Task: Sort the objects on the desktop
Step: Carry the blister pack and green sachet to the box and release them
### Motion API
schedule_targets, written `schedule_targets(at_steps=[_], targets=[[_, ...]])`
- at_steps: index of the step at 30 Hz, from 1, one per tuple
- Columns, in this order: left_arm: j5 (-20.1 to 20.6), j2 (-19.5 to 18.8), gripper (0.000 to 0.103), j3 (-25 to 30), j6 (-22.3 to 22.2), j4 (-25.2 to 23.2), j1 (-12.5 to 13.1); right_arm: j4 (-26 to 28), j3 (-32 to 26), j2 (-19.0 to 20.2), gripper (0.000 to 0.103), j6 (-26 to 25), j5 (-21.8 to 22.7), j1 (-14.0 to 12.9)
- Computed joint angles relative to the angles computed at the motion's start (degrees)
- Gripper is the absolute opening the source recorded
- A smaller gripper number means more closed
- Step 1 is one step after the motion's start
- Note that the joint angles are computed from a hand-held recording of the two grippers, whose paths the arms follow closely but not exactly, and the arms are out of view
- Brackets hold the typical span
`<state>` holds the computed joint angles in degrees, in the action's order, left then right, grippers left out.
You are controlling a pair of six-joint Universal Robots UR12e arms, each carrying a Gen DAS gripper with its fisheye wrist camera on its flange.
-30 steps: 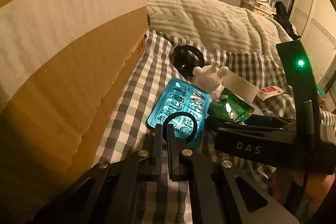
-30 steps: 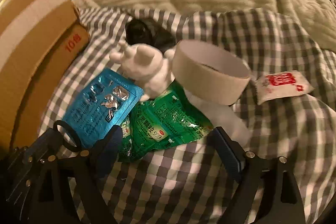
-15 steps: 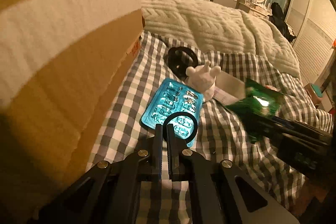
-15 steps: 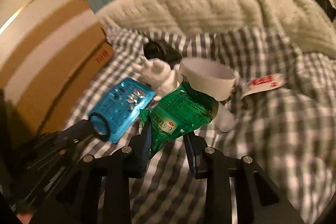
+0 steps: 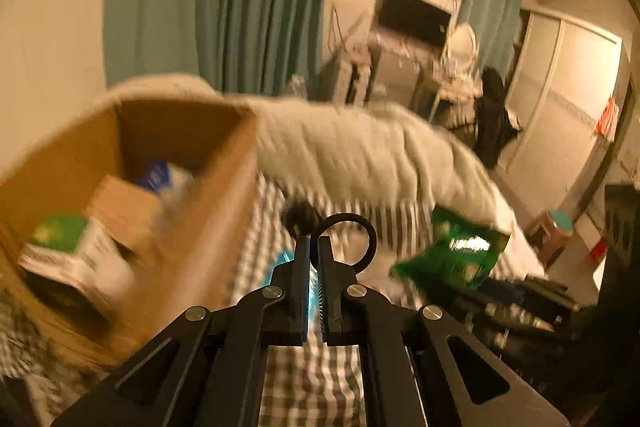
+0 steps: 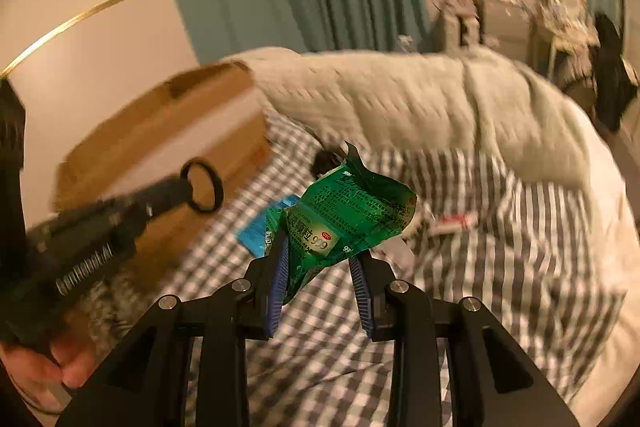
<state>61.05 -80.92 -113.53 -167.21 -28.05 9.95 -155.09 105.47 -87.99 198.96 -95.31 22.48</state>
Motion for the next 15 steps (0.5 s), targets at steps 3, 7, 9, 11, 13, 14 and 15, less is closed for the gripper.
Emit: schedule_targets(at_steps=[3, 7, 9, 11, 13, 14, 15], targets=[[-2.50, 0.65, 0.004, 2.63, 1.08, -2.60, 2.48, 0.61, -2.80, 0.00, 0.029, -2.78, 6.42, 0.15], [2.26, -0.66, 0.004, 5.91, -0.49, -1.00, 4.68, 1.77, -8.81, 2.72, 0.029, -7.01, 7.34, 2.41], [6.54, -2.06, 0.004, 7.39, -0.24, -0.60, 4.95, 3.24, -12.35, 4.88, 0.029, -8.22, 8.99, 3.26], [8.78, -3.65, 0.004, 9.07, -0.67, -2.62, 5.64, 4.94, -15.54, 7.12, 0.029, -8.71, 9.92, 4.00], [10.31, -5.43, 0.004, 10.40, -1.21, -4.64, 6.31, 8.21, -19.66, 10.01, 0.030, -10.09, 8.26, 5.27], [11.25, -5.96, 0.004, 10.59, -1.45, -4.70, 6.45, 9.21, -21.07, 11.06, 0.030, -10.30, 7.38, 5.71], [11.94, -6.24, 0.004, 10.43, -1.55, -4.39, 6.65, 10.28, -22.74, 12.40, 0.030, -10.50, 6.32, 6.16]])
